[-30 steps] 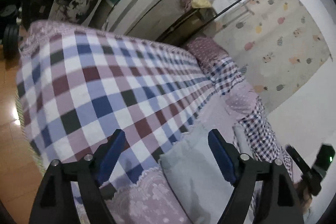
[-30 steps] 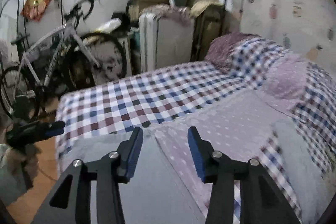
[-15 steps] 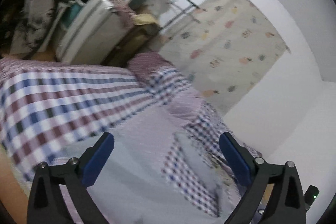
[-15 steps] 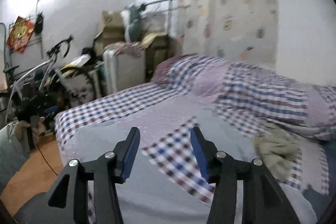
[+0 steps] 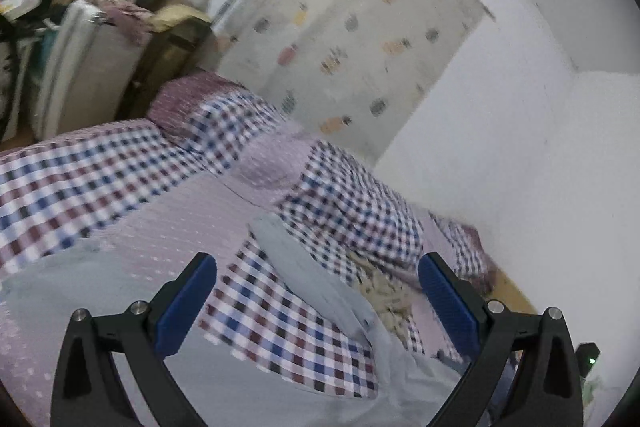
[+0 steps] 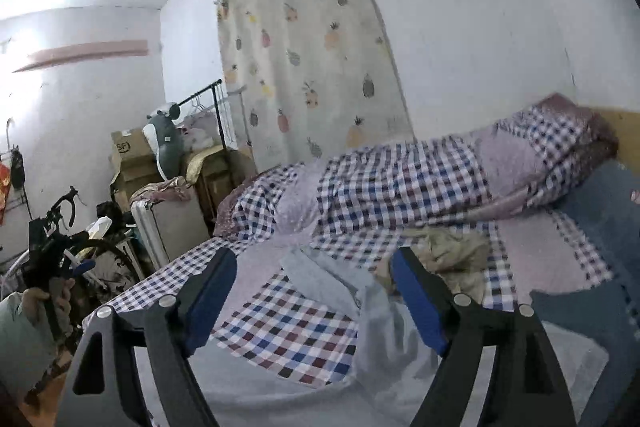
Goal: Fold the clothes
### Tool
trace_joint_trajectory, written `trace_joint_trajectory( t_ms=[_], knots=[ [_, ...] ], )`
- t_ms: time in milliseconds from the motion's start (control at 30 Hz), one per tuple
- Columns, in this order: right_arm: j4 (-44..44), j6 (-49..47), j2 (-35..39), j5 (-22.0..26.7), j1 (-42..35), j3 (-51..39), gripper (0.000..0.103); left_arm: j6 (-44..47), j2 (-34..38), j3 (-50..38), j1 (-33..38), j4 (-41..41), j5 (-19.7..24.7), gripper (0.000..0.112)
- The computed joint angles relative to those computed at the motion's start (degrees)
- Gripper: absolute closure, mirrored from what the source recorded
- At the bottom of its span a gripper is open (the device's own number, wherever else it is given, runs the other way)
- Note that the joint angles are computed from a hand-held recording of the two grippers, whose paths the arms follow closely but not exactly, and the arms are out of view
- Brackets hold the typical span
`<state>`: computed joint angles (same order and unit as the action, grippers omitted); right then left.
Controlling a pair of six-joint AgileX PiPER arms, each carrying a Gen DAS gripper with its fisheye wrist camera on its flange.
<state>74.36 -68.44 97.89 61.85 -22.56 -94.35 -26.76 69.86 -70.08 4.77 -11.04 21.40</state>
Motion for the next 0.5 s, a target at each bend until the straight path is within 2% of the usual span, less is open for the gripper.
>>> trace_joint_trajectory(
  t_ms=[67, 167, 367, 400, 500],
  knots=[
    [-2.08, -0.56, 3.03, -1.43, 1.96, -0.49, 0.019, -5.50, 5.57, -4.85, -3.19, 5.38, 0.86, 0.010],
    [-5.51, -0.38, 7.87, -3.81, 5.34, -1.92, 0.019, -8.62, 14.48, -13.25, -5.79, 7.45, 3.06, 0.010],
    [-18.01, 5.29, 20.35, -10.38, 13.17, -8.77, 0.019, -9.53, 36.49, -36.04, -8.18, 2.32, 10.70, 0.010],
    [-20.89, 7.10, 22.79, -11.35, 14.56, -10.96, 0.019, -9.21, 39.97, -38.59, -8.98, 0.55, 10.32, 0.010],
    [-26.86, 11.32, 27.85, -14.84, 18.05, -16.06, 0.019, -9.26, 44.62, -38.44, -11.83, -1.08, 6.13, 0.010]
  ],
)
